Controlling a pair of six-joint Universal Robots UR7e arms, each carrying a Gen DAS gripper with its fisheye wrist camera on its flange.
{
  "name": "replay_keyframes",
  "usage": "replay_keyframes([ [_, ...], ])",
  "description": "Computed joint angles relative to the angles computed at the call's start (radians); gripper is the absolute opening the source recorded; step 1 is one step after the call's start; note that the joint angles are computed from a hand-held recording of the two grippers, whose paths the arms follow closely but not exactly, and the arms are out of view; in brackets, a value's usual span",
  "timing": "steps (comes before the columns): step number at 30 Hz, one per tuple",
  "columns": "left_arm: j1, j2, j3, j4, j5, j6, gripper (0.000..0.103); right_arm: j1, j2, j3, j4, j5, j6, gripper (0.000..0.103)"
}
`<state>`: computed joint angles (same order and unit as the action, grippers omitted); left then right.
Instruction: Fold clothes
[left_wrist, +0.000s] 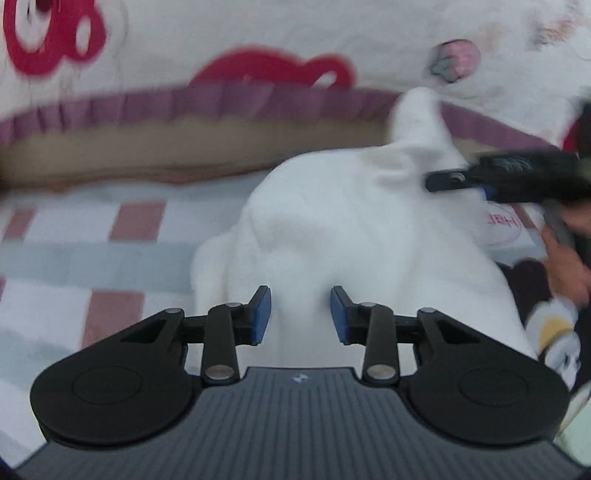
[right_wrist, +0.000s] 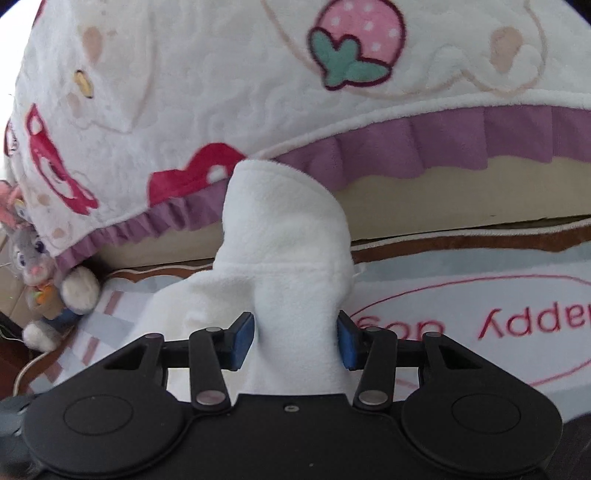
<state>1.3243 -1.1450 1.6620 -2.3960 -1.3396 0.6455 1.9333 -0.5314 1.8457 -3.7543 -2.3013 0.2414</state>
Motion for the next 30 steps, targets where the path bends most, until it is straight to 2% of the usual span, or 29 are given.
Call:
replay_keyframes([
  [1,0.001,0.017,-0.014,0.009,-0.009,-0.010,0.038,0.009,0.005,-0.010,0.020,-0.023,-0.018,0.052],
  [2,-0.003,0.036,-0.013,-0.024,0.023,0.021,0.038,0.018,0.007,-0.021,0.047,-0.051,-0.040,0.052],
  [4,-0.016,0.080,0.019,-0.177,0.142,0.132,0.041,0.034,0.011,-0.044,0.110,-0.103,-0.071,0.054],
  [5,-0.014,0.100,0.017,-0.215,0.169,0.153,0.042,0.045,0.015,-0.050,0.122,-0.123,-0.082,0.054],
  [7,-0.008,0.122,0.002,-0.252,0.178,0.150,0.044,0.066,0.021,-0.062,0.148,-0.162,-0.103,0.054],
  [9,-0.015,0.140,0.010,-0.359,0.218,0.186,0.044,0.087,0.028,-0.075,0.175,-0.201,-0.123,0.054],
  [10,-0.015,0.150,0.006,-0.394,0.237,0.204,0.038,0.094,0.026,-0.074,0.191,-0.201,-0.129,0.055],
  [11,-0.013,0.157,-0.010,-0.396,0.257,0.212,0.038,0.098,0.017,-0.061,0.215,-0.170,-0.124,0.056],
  [13,0.002,0.142,-0.048,-0.296,0.222,0.131,0.035,0.112,0.013,-0.045,0.254,-0.135,-0.109,0.056],
  [14,0.005,0.127,-0.051,-0.274,0.209,0.110,0.035,0.123,0.025,-0.046,0.247,-0.127,-0.133,0.056],
  [16,0.000,0.095,-0.024,-0.308,0.207,0.110,0.035,0.144,0.053,-0.057,0.238,-0.110,-0.182,0.056],
  [21,0.028,-0.012,0.020,-0.166,0.049,0.065,0.036,0.160,0.117,-0.180,0.412,-0.052,-0.241,0.057],
  [23,0.040,-0.021,0.053,-0.196,0.069,0.124,0.039,0.161,0.124,-0.199,0.487,0.007,-0.207,0.057],
  [24,0.047,-0.022,0.069,-0.224,0.083,0.157,0.040,0.165,0.132,-0.206,0.517,0.020,-0.170,0.058],
  [25,0.054,-0.022,0.086,-0.254,0.097,0.191,0.047,0.169,0.138,-0.208,0.543,0.036,-0.121,0.059],
  [26,0.060,-0.022,0.102,-0.284,0.110,0.225,0.048,0.177,0.144,-0.210,0.562,0.043,-0.082,0.061],
  [29,0.059,-0.031,0.120,-0.388,0.214,0.189,0.044,0.222,0.162,-0.214,0.595,0.014,-0.012,0.065],
  [30,0.069,-0.044,0.110,-0.365,0.211,0.158,0.044,0.235,0.158,-0.210,0.615,0.005,-0.003,0.065],
])
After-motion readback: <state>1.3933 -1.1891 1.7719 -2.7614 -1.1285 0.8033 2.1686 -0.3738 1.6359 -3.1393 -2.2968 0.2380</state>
